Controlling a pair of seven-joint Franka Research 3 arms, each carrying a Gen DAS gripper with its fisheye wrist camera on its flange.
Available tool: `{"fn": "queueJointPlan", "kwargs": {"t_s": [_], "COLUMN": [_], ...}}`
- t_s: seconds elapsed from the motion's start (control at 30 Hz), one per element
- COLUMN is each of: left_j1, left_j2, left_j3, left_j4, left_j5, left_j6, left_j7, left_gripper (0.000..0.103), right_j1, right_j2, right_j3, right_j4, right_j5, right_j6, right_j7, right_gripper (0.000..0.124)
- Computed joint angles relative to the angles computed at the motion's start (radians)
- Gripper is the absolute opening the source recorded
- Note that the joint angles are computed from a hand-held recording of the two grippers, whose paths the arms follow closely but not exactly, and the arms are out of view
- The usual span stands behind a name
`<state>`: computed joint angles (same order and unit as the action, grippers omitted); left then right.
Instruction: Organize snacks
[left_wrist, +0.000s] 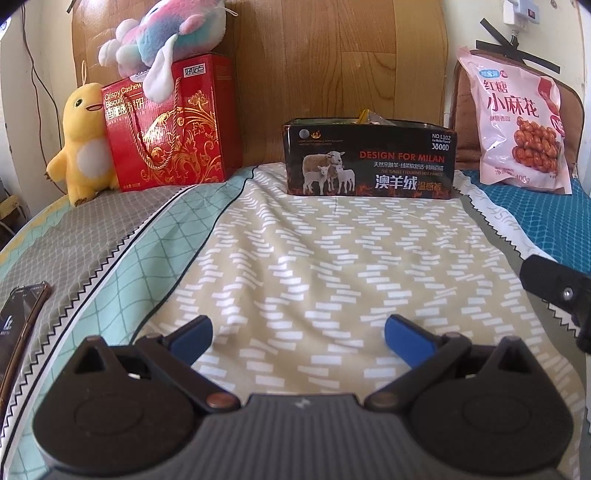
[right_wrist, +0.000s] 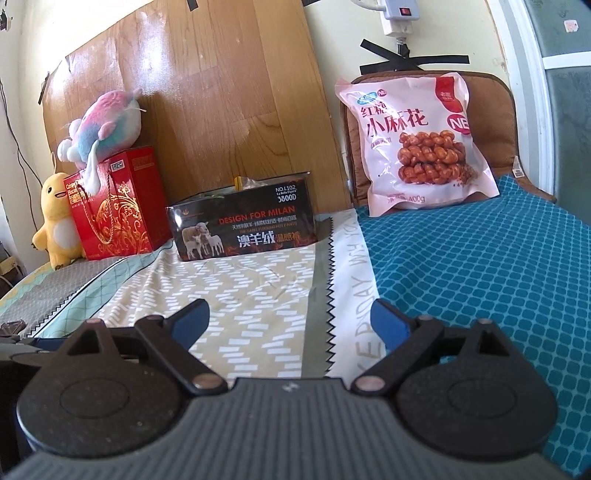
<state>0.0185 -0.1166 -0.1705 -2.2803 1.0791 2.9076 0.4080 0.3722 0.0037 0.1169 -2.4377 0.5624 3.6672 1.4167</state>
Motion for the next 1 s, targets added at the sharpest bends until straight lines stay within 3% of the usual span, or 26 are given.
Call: {"fn": "queueJointPlan", "kwargs": {"t_s": [0.5, 1.0], "left_j1": [0.004, 0.012], "left_j2": [-0.002, -0.008], "left_j3": [0.004, -0.002], "left_j4": [-0.009, -0.011], "left_j5": [-0.039, 0.020], "left_j6": [0.027, 0.039], "left_j7": [0.040, -0.013], "left_gripper": [0.103, 0.103], "right_j1": [0.003, 0.004], "right_j2": [-0.001, 0.003], "right_j3": [0.003, 0.001], "right_j4": [0.014, 0.018], "right_j5": [0.039, 0.037], "right_j6": [-0.032, -0.033], "right_j7": [-0.040, -0.042], "right_gripper": [0.096, 0.096]}}
